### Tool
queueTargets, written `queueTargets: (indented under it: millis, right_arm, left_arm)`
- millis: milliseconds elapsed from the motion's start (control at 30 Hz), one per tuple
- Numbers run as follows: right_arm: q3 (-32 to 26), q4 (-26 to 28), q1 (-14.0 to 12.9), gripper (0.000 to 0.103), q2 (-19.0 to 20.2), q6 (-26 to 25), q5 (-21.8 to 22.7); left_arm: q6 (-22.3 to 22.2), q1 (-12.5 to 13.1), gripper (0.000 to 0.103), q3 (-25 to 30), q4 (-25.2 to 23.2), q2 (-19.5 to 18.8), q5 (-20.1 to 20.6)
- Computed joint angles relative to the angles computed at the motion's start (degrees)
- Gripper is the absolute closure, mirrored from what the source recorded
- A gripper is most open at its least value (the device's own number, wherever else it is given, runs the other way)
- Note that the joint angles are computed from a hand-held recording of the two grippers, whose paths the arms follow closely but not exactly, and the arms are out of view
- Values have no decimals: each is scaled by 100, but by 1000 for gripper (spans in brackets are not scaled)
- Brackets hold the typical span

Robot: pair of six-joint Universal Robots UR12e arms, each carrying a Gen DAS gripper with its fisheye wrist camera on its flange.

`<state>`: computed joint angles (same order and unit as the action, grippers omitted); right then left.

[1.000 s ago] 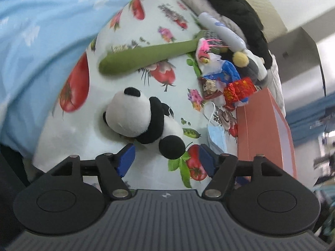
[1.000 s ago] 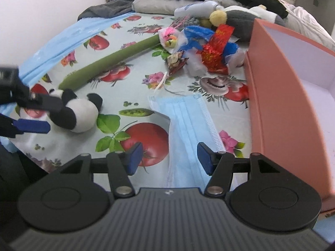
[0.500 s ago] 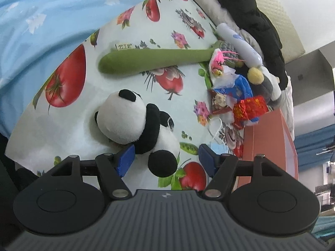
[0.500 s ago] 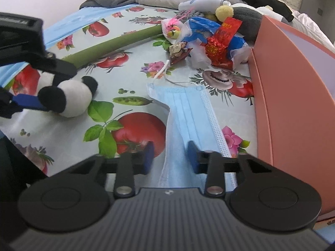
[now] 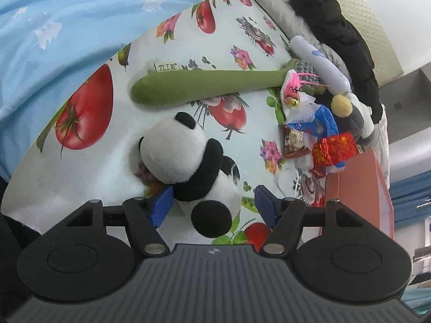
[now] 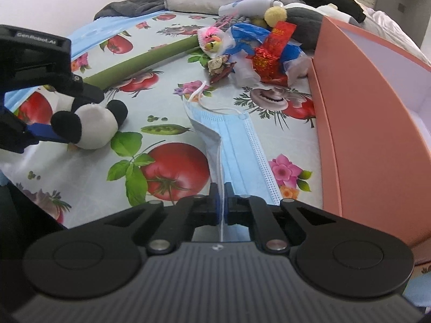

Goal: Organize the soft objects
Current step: 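Carry the panda plush and the mask over the orange box with both tools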

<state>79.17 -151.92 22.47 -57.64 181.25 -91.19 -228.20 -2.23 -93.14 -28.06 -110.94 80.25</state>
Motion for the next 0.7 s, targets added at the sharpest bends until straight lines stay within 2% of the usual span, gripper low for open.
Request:
queueTargets:
  millis: [100, 167, 333, 567, 700]
  right_arm:
    - [32, -28, 2, 97, -17, 168, -38]
    - [41, -36, -1, 97, -22, 221, -49]
    - [67, -161, -24, 97, -47, 313, -58]
    - [80, -345, -35, 97, -106, 430, -111]
    - [85, -461, -17, 97, -171, 528, -213]
  left_arm:
    - [152, 2, 33, 68, -79, -39, 0]
    - [260, -2, 41, 99, -134, -56, 10]
    - [583, 6, 49, 183, -294, -82, -29]
    - [1184, -37, 53, 243, -358, -36, -27]
    - [1557, -52, 54, 236, -398, 25, -205]
